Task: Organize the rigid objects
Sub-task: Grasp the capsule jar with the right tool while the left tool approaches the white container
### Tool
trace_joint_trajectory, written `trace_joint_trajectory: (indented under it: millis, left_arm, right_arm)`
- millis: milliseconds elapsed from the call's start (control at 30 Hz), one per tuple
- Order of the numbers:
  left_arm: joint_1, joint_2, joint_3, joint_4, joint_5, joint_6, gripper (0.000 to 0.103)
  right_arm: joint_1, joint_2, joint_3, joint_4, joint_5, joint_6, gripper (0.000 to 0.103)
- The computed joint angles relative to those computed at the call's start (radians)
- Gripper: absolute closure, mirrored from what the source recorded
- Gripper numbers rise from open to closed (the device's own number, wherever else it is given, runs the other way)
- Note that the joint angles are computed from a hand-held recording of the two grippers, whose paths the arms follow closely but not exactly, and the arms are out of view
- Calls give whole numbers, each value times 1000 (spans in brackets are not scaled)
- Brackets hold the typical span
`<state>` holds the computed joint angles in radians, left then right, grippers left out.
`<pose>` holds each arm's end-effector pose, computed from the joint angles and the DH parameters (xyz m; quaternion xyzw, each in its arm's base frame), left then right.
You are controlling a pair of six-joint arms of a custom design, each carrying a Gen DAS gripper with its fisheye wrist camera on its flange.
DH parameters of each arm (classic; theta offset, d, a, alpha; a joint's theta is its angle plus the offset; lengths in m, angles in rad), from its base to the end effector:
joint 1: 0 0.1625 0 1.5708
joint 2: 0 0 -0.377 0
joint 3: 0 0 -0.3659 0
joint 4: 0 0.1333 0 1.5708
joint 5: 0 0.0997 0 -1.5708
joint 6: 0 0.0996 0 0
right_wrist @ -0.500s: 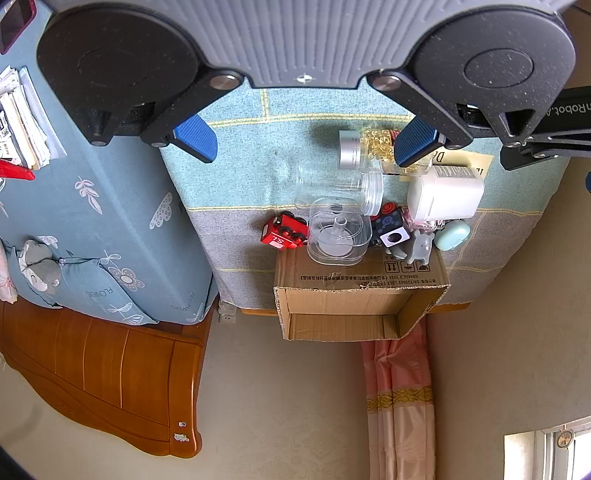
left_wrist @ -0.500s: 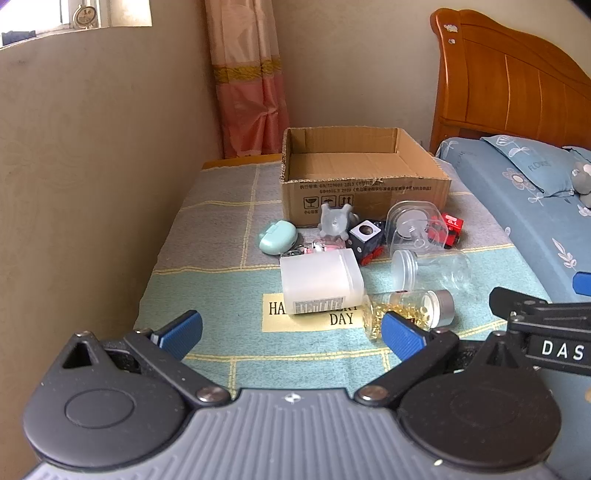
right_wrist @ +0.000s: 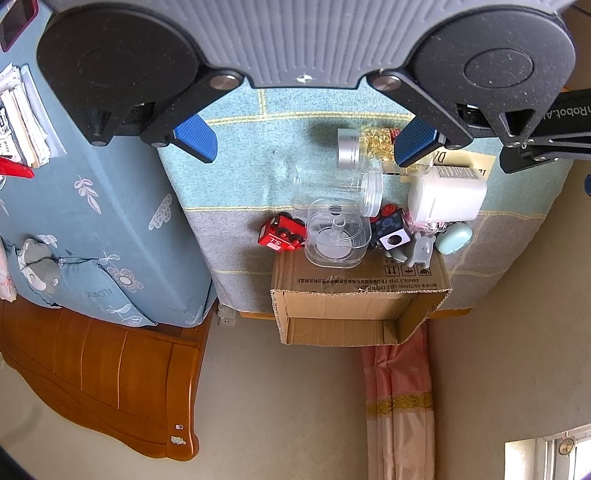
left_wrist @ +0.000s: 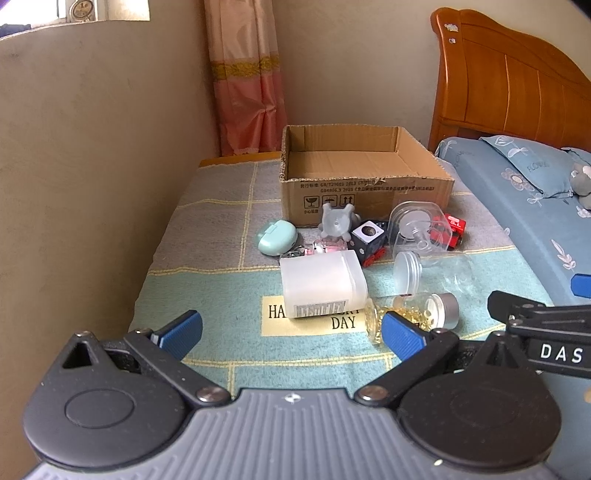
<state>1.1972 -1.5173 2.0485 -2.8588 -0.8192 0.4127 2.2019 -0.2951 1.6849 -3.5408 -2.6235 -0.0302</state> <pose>0.0202 -0.5000 0.3692 0.2059 0.8504 -0.3369 0.3477 0.3546 -0.4060 -0.0744 0.1331 -0.8303 0.3787 0.3866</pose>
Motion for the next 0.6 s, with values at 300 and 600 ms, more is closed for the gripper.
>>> trace_joint_trajectory:
  millis: [300,600]
  left_arm:
    - [32,33,-37,7,-29,9,1]
    - [77,74,-94,39,-62,2,1]
  right_arm:
    - [-21,3,-16,35,31,13,0]
    - [-56,2,-27,87,98,43,0]
